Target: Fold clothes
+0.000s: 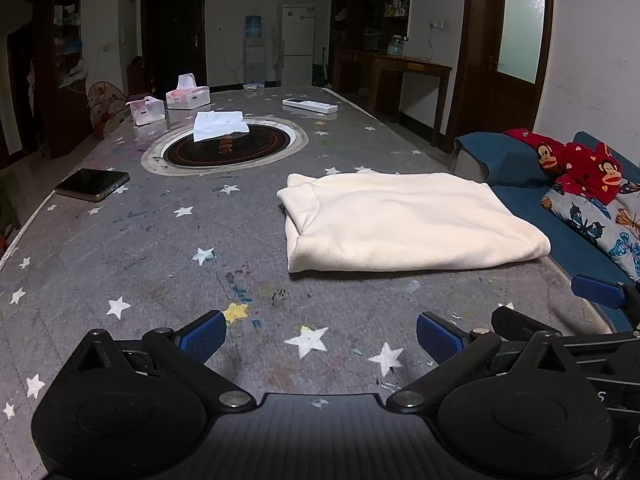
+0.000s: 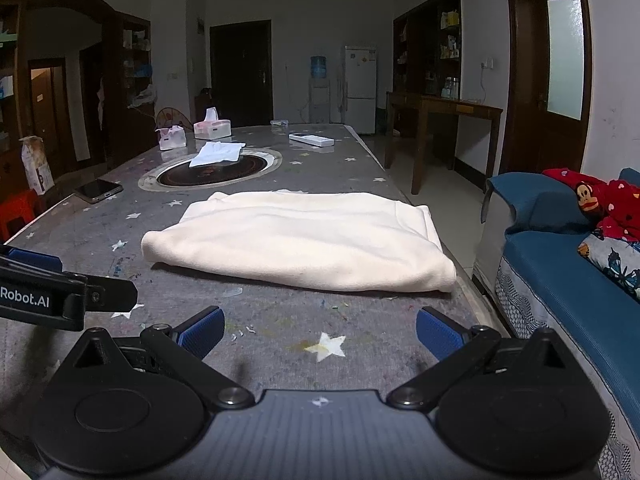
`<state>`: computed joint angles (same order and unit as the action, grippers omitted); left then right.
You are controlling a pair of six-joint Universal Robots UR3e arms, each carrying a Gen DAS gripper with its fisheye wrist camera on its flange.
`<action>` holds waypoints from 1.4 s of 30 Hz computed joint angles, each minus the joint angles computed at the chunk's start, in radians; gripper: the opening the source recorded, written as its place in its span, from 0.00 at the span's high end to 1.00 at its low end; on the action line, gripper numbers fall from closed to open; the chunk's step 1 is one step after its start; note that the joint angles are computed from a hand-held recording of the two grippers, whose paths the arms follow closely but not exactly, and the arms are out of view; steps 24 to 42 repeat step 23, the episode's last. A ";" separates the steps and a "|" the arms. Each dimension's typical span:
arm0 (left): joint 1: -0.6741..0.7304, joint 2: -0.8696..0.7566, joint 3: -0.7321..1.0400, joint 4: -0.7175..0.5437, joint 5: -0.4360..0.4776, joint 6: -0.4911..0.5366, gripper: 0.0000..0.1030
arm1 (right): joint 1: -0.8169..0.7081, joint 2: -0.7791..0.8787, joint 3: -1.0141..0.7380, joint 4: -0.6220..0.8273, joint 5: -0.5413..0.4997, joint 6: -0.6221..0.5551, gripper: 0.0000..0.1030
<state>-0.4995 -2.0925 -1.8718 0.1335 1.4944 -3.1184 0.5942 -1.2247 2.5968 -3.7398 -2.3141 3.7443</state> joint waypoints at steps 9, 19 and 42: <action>-0.006 0.016 -0.022 0.015 0.007 -0.005 0.00 | 0.031 -0.005 -0.002 0.009 -0.028 0.016 0.00; -0.008 0.029 -0.042 0.036 0.010 -0.004 0.00 | 0.050 -0.010 -0.004 0.015 -0.049 0.026 0.00; -0.008 0.033 -0.049 0.041 0.010 -0.002 0.00 | 0.052 -0.007 0.004 -0.001 -0.053 0.038 0.00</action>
